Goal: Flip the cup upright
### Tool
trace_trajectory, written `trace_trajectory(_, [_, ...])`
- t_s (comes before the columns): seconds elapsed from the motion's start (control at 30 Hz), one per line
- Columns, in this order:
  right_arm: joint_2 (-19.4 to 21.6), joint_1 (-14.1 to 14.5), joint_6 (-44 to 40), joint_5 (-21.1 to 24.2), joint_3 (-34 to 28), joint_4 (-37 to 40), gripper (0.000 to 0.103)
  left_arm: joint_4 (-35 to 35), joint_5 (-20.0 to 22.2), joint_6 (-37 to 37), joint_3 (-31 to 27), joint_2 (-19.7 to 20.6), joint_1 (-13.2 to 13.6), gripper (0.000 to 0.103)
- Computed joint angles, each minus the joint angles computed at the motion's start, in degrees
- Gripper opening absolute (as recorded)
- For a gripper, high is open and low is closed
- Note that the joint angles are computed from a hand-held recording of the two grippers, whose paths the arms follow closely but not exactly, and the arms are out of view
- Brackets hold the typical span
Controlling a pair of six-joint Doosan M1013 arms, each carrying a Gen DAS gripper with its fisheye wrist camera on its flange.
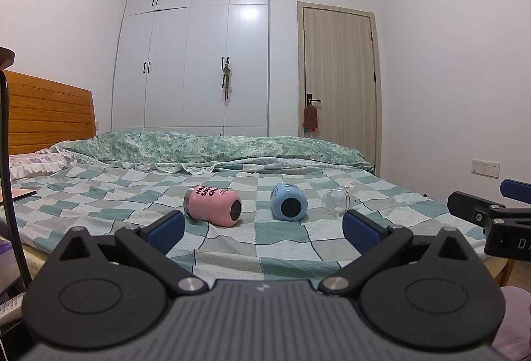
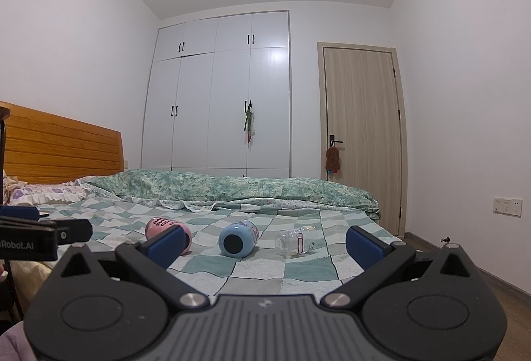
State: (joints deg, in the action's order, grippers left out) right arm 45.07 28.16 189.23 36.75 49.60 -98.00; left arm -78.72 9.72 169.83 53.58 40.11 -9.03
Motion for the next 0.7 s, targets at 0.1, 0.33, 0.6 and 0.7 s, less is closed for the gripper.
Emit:
trace_trajectory(0.1, [0.0,0.0,-0.1,0.0,-0.1,0.1,0.103,-0.7,0.0,0.7,-0.1,0.1,0.0,0.103])
trace_trajectory(0.33, [0.0,0.0,0.0,0.0,-0.1,0.0,0.103,-2.6,0.0,2.6,0.4,-0.2,0.0,0.103])
trace_trajectory(0.6, [0.0,0.0,0.1,0.0,-0.1,-0.1,0.103,-3.0,-0.1,3.0,0.4,-0.2,-0.1,0.103])
trace_trajectory(0.7, [0.0,0.0,0.0,0.0,-0.1,0.0,0.103,-3.2,0.0,3.1,0.4,-0.2,-0.1,0.103])
